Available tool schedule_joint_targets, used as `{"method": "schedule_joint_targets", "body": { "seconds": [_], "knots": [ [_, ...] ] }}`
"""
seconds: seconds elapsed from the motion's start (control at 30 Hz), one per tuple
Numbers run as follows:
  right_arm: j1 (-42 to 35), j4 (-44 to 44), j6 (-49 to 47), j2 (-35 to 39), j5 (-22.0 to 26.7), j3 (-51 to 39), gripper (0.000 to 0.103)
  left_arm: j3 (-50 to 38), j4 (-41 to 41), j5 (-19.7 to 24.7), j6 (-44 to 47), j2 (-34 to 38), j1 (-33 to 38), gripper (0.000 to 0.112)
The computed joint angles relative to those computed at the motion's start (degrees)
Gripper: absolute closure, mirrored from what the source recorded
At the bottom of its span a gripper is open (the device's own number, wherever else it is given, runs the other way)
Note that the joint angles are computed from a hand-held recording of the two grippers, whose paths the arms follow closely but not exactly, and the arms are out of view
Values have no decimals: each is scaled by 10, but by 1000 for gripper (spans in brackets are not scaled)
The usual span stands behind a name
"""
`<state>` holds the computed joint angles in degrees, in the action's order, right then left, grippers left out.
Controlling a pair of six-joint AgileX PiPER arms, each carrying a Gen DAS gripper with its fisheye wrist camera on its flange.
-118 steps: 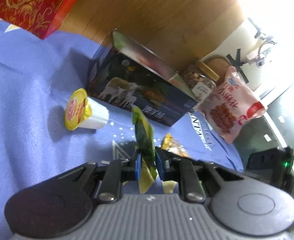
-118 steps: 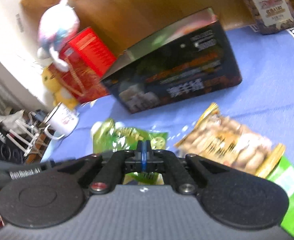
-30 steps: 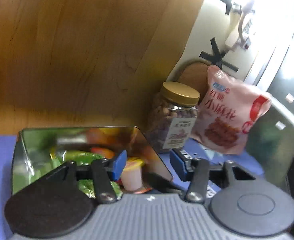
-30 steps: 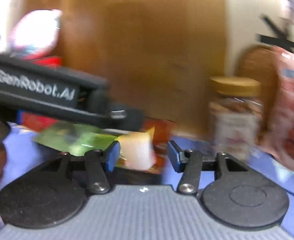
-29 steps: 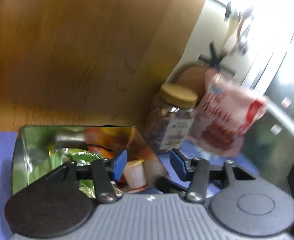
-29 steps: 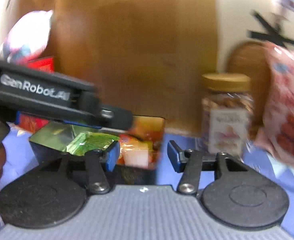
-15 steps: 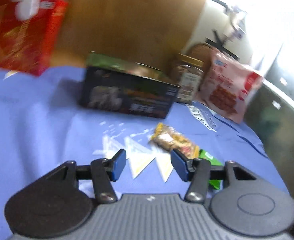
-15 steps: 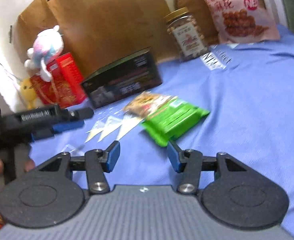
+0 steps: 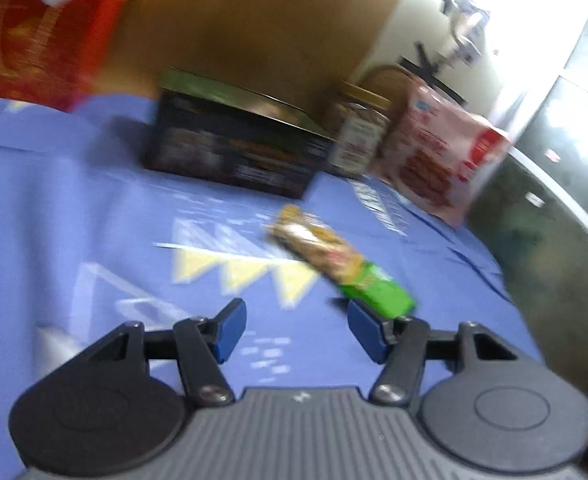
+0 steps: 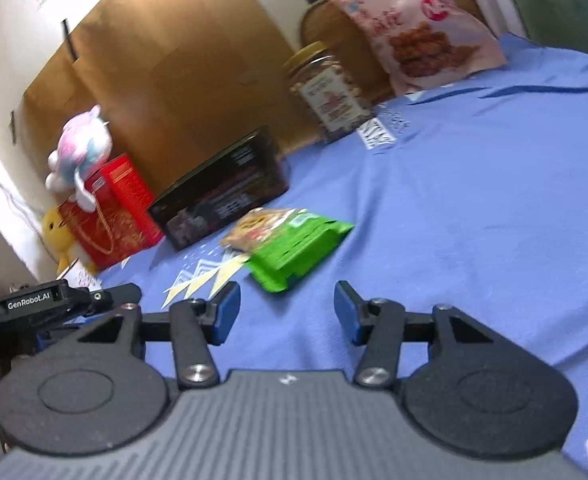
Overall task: Organize snacks
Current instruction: 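Move the left gripper to the green square packet and grasp it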
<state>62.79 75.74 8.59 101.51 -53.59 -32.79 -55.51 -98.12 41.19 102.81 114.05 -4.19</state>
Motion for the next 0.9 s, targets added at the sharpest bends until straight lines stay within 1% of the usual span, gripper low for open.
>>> {"method": "schedule_joint_targets", "body": {
  "seconds": [0.1, 0.2, 0.27, 0.3, 0.33, 0.37, 0.4, 0.43, 0.5, 0.53, 0.63, 0.67, 0.7, 0.73, 0.8, 0.83, 0.9],
  "knots": [
    [-46, -31, -30, -16, 15, 4, 49, -57, 50, 20, -93, 33, -31, 55],
    [-127, -124, -17, -21, 45, 3, 50, -91, 71, 31, -153, 61, -51, 55],
    [-194, -206, -1, -11, 86, -11, 53, -111, 88, 30, -184, 78, -65, 57],
    [-226, -250, 18, -3, 113, -20, 57, -118, 93, 28, -193, 84, -70, 58],
    [-261, -307, 53, 10, 148, -30, 62, -124, 94, 23, -199, 91, -77, 59],
    [-285, -358, 98, 24, 172, -36, 66, -130, 96, 18, -206, 96, -82, 59],
    [-296, -411, 155, 36, 173, -31, 71, -137, 101, 13, -216, 103, -86, 65],
    [-298, -456, 213, 39, 150, -15, 71, -141, 97, 17, -212, 109, -86, 70],
    [-281, -515, 311, 46, 87, 22, 71, -141, 92, 14, -201, 109, -84, 72],
    [-265, -513, 330, 49, 67, 34, 69, -137, 87, 12, -194, 108, -81, 72],
    [-209, -487, 343, 53, 29, 54, 68, -130, 97, 23, -195, 103, -61, 72],
    [-194, -485, 342, 54, 23, 57, 67, -125, 100, 25, -192, 100, -54, 72],
    [-182, -475, 326, 50, 28, 54, 65, -119, 103, 27, -185, 97, -49, 72],
    [-167, -452, 294, 47, 38, 45, 61, -115, 106, 32, -182, 96, -42, 72],
    [-140, -374, 182, 39, 78, 13, 57, -101, 98, 35, -162, 90, -35, 73],
    [-131, -339, 125, 40, 95, -6, 57, -90, 86, 26, -144, 84, -35, 78],
    [-103, -259, 10, 57, 99, -42, 56, -81, 76, 17, -127, 81, -33, 82]
  ]
}}
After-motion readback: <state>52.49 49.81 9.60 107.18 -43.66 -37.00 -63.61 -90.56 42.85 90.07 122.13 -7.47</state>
